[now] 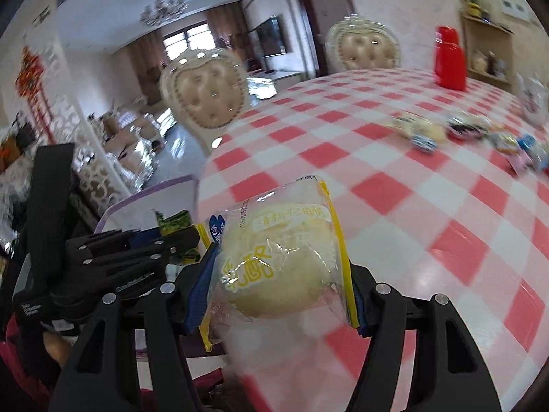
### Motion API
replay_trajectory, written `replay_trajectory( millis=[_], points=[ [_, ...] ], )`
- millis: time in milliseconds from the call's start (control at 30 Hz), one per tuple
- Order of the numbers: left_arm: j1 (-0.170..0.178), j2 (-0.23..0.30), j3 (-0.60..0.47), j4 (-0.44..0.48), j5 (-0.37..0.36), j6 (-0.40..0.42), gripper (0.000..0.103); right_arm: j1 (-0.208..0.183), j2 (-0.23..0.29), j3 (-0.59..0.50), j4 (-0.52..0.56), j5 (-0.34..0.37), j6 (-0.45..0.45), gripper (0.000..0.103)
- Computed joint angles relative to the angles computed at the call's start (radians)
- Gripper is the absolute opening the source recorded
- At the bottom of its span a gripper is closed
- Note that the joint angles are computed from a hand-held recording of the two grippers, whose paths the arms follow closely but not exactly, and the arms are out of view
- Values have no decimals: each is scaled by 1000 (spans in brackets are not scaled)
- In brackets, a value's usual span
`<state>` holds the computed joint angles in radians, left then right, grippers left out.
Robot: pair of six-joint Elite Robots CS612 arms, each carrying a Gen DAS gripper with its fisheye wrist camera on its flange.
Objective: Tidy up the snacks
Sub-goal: 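Carry both snacks to the clear box and open both tools to release them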
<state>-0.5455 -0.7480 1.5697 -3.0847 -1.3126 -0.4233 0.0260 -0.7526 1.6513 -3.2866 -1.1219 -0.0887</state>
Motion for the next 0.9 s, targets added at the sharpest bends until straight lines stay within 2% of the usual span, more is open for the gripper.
replay_trajectory(
  millis=[267,367,700,767,800,833,867,900],
  points=[
    [49,-20,39,2,45,-81,30,67,0,-21,65,1,-140,63],
    [60,-23,46,1,52,-101,30,92,3,-23,77,-29,-202,63],
    [84,-32,51,42,85,-138,31,134,6,-27,150,-30,-339,64],
    [89,-36,53,57,98,-167,42,139,8,-32,181,-27,-352,66],
    [89,-37,53,64,108,-181,68,139,9,-33,185,-23,-351,70],
    [87,-39,56,58,125,-192,83,135,9,-33,177,-12,-342,73],
    [82,-40,60,46,153,-197,83,128,9,-29,151,2,-317,79],
    [78,-41,60,48,174,-196,83,119,8,-26,133,15,-291,80]
  ],
)
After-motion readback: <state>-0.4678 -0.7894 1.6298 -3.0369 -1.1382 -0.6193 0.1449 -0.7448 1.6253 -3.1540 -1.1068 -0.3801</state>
